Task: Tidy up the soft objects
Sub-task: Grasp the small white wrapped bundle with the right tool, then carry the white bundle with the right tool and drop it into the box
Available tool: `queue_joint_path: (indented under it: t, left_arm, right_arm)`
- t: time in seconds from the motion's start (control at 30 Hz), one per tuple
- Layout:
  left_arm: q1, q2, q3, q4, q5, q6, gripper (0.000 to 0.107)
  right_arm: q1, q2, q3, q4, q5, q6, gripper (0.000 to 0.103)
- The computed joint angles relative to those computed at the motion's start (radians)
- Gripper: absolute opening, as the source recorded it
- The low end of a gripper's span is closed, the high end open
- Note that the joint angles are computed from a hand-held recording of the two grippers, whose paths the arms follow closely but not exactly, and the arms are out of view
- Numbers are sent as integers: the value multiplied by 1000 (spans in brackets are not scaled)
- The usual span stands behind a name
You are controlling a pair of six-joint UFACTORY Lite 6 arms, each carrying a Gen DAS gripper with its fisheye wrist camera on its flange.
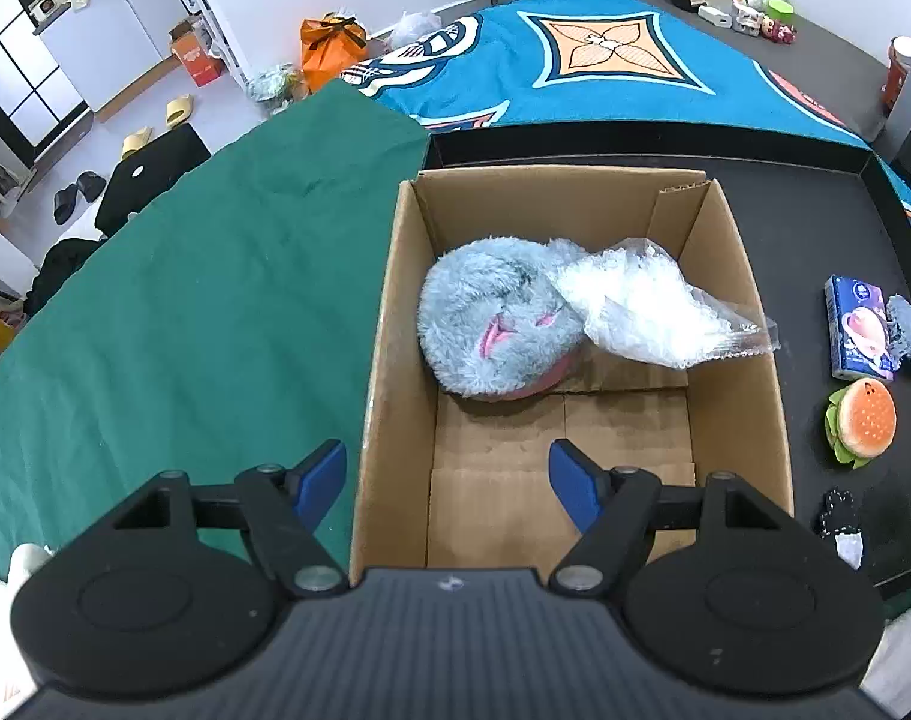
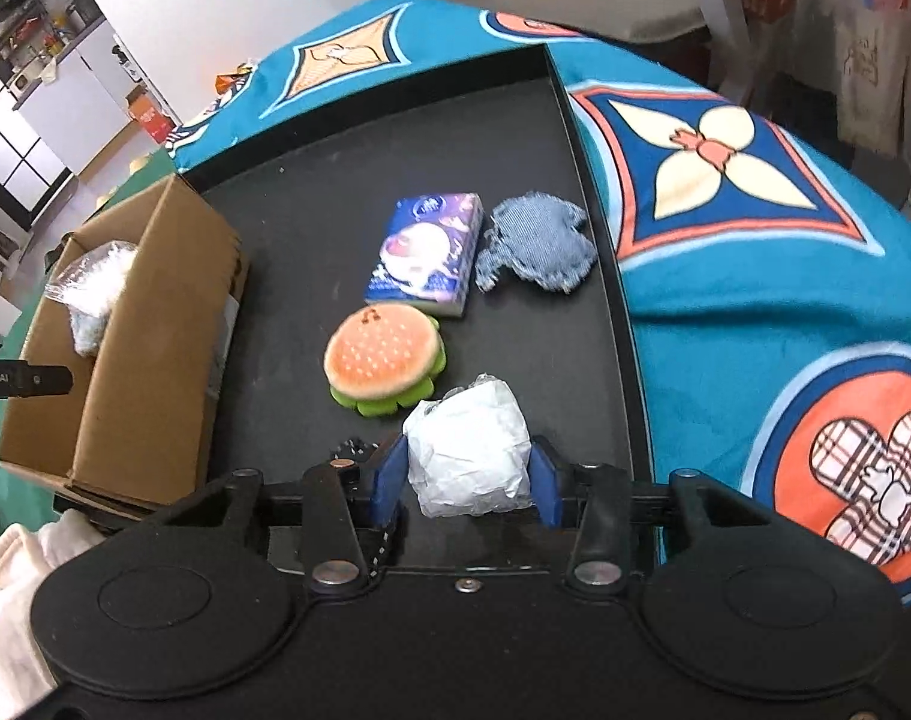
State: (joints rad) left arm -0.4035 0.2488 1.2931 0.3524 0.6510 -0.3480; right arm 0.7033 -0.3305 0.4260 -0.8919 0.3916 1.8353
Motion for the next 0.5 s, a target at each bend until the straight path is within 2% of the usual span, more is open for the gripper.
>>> queue_joint_path:
  t: [0.5]
  left_arm:
    - [85,-45,-74,-71,-52,102,73]
  right_arm:
    - [21,137,197,-148,7,88,43]
